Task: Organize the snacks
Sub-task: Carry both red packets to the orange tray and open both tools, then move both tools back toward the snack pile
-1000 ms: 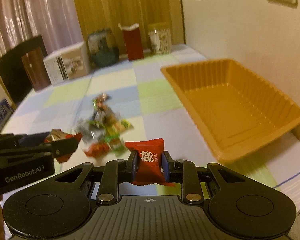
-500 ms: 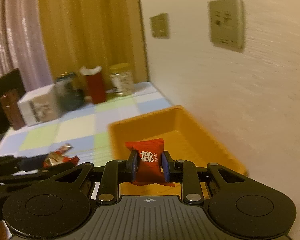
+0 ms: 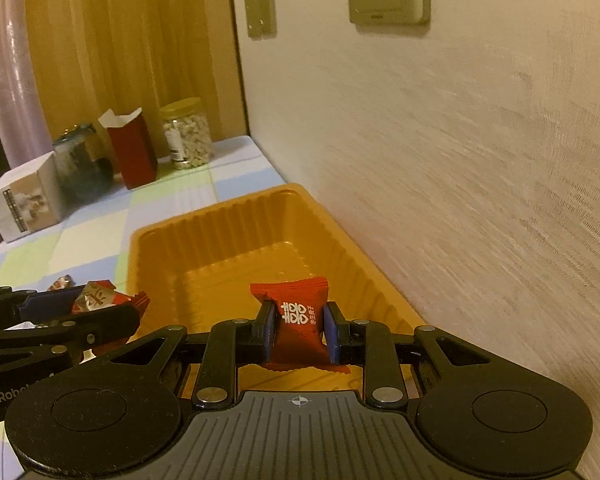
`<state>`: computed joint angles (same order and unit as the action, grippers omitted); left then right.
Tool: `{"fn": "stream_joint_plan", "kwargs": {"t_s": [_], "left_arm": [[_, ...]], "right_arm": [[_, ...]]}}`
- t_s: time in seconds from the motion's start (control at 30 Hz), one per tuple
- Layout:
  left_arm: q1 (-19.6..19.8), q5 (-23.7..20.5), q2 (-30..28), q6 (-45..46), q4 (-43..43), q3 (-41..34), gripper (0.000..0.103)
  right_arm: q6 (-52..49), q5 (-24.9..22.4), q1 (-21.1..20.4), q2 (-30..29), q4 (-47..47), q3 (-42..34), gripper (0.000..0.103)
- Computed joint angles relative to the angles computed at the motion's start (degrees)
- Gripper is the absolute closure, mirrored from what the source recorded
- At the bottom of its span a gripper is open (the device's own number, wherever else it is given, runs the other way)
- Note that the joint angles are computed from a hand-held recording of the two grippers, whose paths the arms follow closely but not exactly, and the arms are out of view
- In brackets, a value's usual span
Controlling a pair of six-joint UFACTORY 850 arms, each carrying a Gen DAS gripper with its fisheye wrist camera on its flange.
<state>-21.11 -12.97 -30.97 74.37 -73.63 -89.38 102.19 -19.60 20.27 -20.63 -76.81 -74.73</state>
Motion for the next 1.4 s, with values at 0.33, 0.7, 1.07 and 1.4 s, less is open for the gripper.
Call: {"fn": "stream_joint_plan", "kwargs": {"t_s": [0.33,0.7,1.07,1.4], "left_arm": [[-0.04,1.67,-0.64,1.64,0.15,-0.27,0.034],[2.0,4.79,3.95,-0.96,1.14,5.73,0.034],[4.33,6.98,10.4,2.04,-3.7,13.43,0.034],[7.21,9.73,19.43,11.86,-12.89,23.14,0.034]], "right_arm": [[0.28,1.14,-1.06,-0.17,0.73,0.81,0.077],[9.53,5.21,-1.33,-0.63,-7.85,0.4,0.077],[16.23,4.02,-0.36,3.19,-10.59,3.03,0.039],[21.57,1.2,4.85,8.66,-15.02,5.64,0.039]]}}
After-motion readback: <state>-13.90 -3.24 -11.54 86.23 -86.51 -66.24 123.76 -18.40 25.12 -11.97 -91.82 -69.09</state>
